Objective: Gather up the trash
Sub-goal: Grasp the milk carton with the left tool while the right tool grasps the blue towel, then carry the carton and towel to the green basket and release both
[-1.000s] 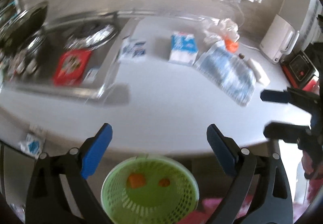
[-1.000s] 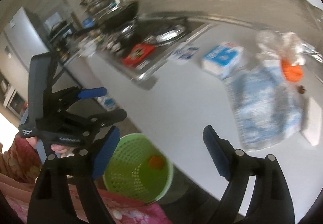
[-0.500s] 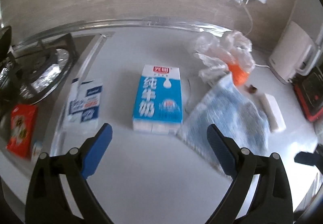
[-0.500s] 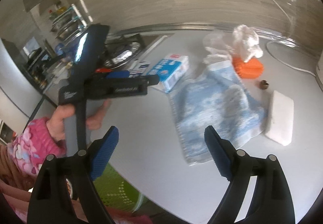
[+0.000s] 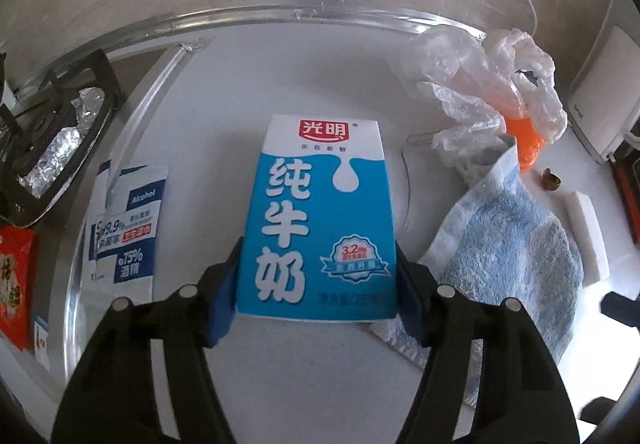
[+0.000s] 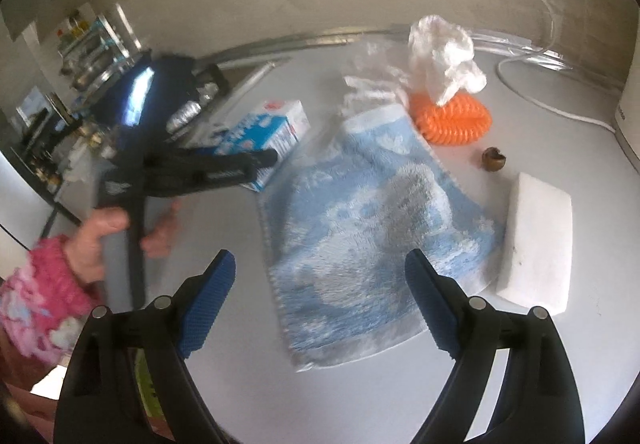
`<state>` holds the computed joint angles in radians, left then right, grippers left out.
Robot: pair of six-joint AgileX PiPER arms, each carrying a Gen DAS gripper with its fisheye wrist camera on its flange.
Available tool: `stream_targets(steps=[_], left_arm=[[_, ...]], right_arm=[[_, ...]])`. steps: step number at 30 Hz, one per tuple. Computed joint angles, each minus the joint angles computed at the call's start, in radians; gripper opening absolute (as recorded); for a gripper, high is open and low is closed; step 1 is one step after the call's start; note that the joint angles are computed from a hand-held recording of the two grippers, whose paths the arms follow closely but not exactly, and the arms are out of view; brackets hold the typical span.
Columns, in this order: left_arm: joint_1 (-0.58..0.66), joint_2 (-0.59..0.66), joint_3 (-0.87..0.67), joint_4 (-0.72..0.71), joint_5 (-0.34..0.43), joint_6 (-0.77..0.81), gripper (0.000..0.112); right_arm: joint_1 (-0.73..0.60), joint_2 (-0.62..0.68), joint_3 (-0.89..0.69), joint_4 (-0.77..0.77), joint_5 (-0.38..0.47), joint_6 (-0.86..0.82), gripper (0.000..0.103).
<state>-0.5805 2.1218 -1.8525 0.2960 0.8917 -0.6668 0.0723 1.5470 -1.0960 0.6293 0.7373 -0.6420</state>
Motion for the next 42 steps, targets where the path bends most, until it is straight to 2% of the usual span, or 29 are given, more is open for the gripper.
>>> stream_targets(steps=[3, 5, 7, 9, 13, 15, 17, 26, 33, 42], left_arm=[[-0.009, -0.021, 0.033, 0.025, -0.012, -0.028, 0.063], [-0.015, -0.07, 0.101, 0.031, -0.048, -0.065, 0.063], [-0.017, -0.112, 0.139, 0.031, -0.064, -0.092, 0.063], [-0.025, -0.166, 0.194, 0.058, -0.077, -0.132, 0.063], [-0.059, -0.298, 0.323, 0.13, -0.088, -0.224, 0.063], [-0.074, -0.361, 0.38, 0.157, -0.09, -0.262, 0.063], [-0.089, -0.415, 0.425, 0.181, -0.083, -0.291, 0.063], [-0.204, -0.67, 0.603, 0.309, 0.006, -0.454, 0.063], [-0.275, -0.734, 0.634, 0.37, 0.074, -0.552, 0.063], [-0.398, -0.846, 0.664, 0.424, 0.163, -0.595, 0.063]], right_arm=[[0.056, 0.029, 0.014, -0.043, -0.065, 0.023, 0.085], [0.092, 0.049, 0.015, -0.073, -0.096, 0.041, 0.079], [0.145, 0.074, 0.013, -0.156, -0.133, 0.106, 0.072], [0.193, 0.094, 0.012, -0.271, -0.16, 0.205, 0.062], [0.274, 0.084, 0.047, -0.496, -0.231, 0.396, 0.055], [0.272, 0.077, 0.048, -0.463, -0.226, 0.375, 0.025], [0.264, 0.076, 0.039, -0.429, -0.204, 0.352, 0.005], [0.205, -0.066, 0.029, -0.327, -0.156, 0.282, 0.005], [0.052, -0.088, -0.082, -0.072, -0.016, 0.098, 0.005], [0.088, -0.263, -0.12, -0.073, 0.06, 0.111, 0.005]])
